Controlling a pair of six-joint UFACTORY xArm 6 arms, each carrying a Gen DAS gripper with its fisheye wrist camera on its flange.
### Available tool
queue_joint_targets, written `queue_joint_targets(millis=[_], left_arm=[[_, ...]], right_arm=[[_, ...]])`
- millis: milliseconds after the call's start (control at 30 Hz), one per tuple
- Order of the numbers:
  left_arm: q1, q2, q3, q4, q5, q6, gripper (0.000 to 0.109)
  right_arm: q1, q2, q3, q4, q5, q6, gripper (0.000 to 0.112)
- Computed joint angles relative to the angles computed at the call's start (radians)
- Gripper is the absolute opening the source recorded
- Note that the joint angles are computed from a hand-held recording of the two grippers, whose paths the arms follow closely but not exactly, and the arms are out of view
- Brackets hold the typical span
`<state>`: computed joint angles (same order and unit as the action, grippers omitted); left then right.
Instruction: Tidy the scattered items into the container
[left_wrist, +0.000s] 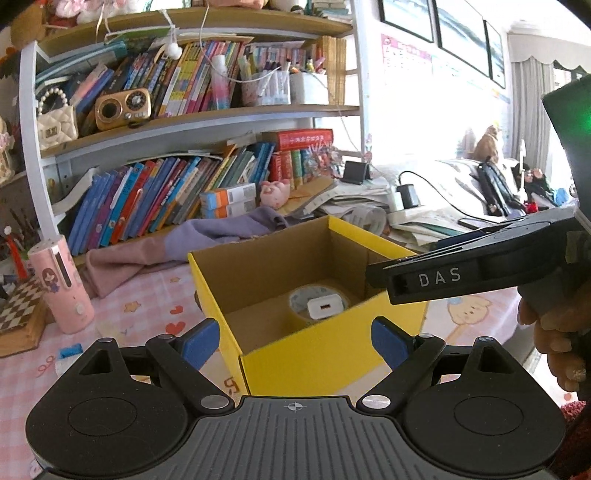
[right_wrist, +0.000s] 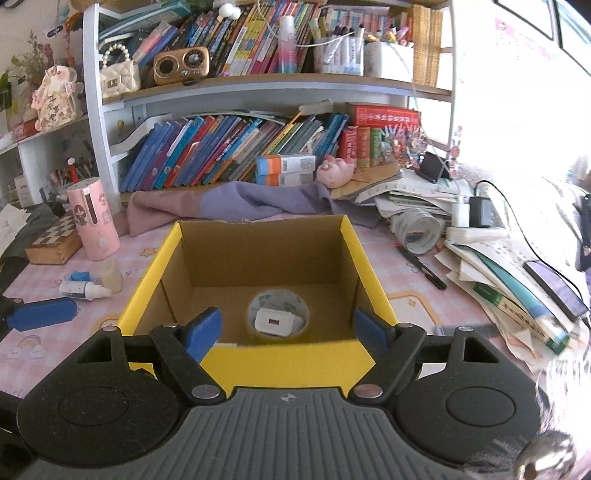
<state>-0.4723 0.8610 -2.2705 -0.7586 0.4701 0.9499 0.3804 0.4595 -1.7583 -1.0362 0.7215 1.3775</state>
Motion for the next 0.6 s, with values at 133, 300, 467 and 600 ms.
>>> queue_joint_targets(millis=[133, 300, 467, 600], left_arm=[[0.002, -0.104, 0.158, -0.090, -0.020, 0.106, 0.091], [0.007, -0.204, 0.307, -0.165, -0.036, 0.191, 0.091], [0.019, -0.279, 0.413, -0.226, -0.039, 0.258, 0.091], [0.032, -0.318, 0.468, -0.252, -0.032, 0.297, 0.091]], right_arm=[[0.039, -0.049, 0.063, -0.040, 0.049, 0.080, 0.078], [0.092, -0.094, 0.125, -0.060, 0.107, 0.150, 0.080], [0.144, -0.117, 0.159, -0.056, 0.161, 0.186, 0.081], [0.175, -0.116, 0.157, -0.048, 0.192, 0.201, 0.082]])
